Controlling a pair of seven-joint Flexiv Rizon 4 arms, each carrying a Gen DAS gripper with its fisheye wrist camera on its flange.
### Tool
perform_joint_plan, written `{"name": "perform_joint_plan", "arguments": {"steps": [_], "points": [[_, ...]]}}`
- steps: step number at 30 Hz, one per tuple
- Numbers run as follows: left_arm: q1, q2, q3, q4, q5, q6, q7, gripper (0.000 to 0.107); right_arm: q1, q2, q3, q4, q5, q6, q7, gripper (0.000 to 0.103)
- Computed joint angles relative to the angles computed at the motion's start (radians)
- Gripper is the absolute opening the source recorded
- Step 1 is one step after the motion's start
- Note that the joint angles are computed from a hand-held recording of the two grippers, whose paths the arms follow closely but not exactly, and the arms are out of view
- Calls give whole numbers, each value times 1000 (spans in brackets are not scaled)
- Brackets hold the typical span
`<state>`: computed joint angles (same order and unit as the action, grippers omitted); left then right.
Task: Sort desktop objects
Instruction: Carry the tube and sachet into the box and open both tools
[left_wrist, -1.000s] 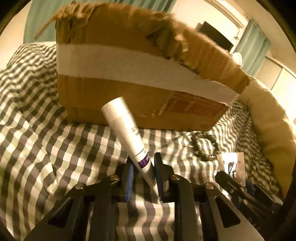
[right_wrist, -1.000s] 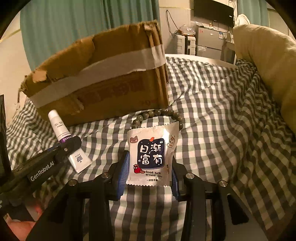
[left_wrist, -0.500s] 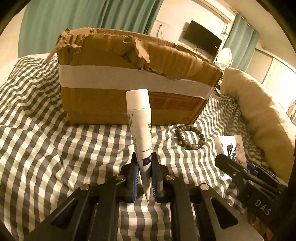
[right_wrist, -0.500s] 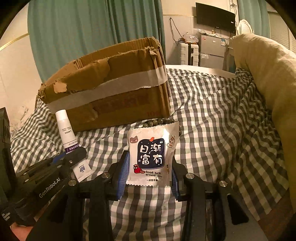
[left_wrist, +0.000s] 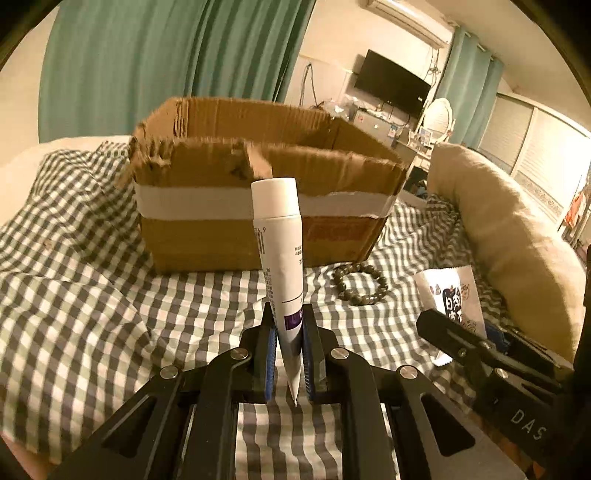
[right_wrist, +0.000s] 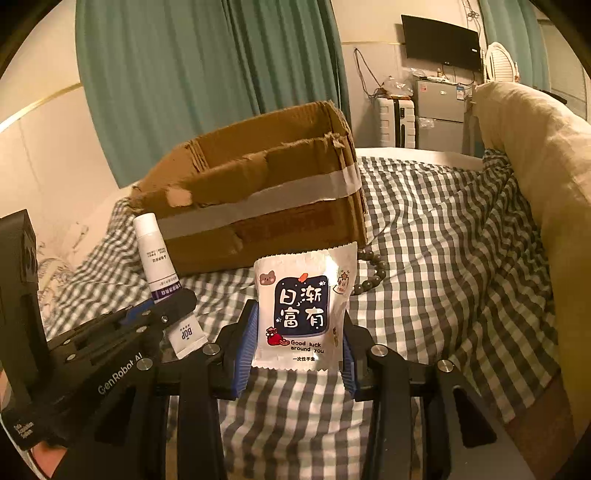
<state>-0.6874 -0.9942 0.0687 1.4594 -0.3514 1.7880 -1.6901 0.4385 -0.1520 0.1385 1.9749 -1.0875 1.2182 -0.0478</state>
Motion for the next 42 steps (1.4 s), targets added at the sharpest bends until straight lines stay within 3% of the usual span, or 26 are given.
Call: {"name": "perform_joint_plan", "arguments": {"steps": [7, 15, 19, 24, 31, 34, 37, 38, 39, 41, 42], "points": [[-37, 62, 48, 71, -30, 21, -28, 12, 1, 44, 22, -3, -14, -10, -6, 38], [-43, 92, 111, 9, -57, -18, -29, 12, 0, 0, -1, -144, -8, 18, -96, 38], [-29, 51, 158, -141, -41, -131, -31, 12, 16, -71, -31, -261, 19, 29, -171, 38], [-6, -48, 220, -370, 8, -301, -62, 12, 41, -197, -69, -426, 148, 14, -327, 38], [90, -240, 227, -726, 36, -489, -87, 12, 50, -355, -114, -601, 343, 13, -500, 38], [124, -298, 225, -838, 87, -566, -146, 12, 58, -388, -142, -635, 394, 24, -543, 43], [134, -311, 229, -861, 127, -580, -187, 21, 86, -388, -209, -617, 382, 74, -504, 60], [137, -307, 221, -854, 139, -576, -193, 32, 100, -379, -240, -600, 362, 96, -474, 72], [136, -297, 214, -836, 153, -567, -205, 51, 118, -365, -279, -576, 328, 120, -429, 77], [120, -268, 246, -786, 192, -549, -274, 73, 135, -340, -309, -544, 285, 131, -373, 77], [104, -242, 273, -742, 219, -531, -327, 76, 127, -332, -294, -539, 286, 124, -373, 77]]}}
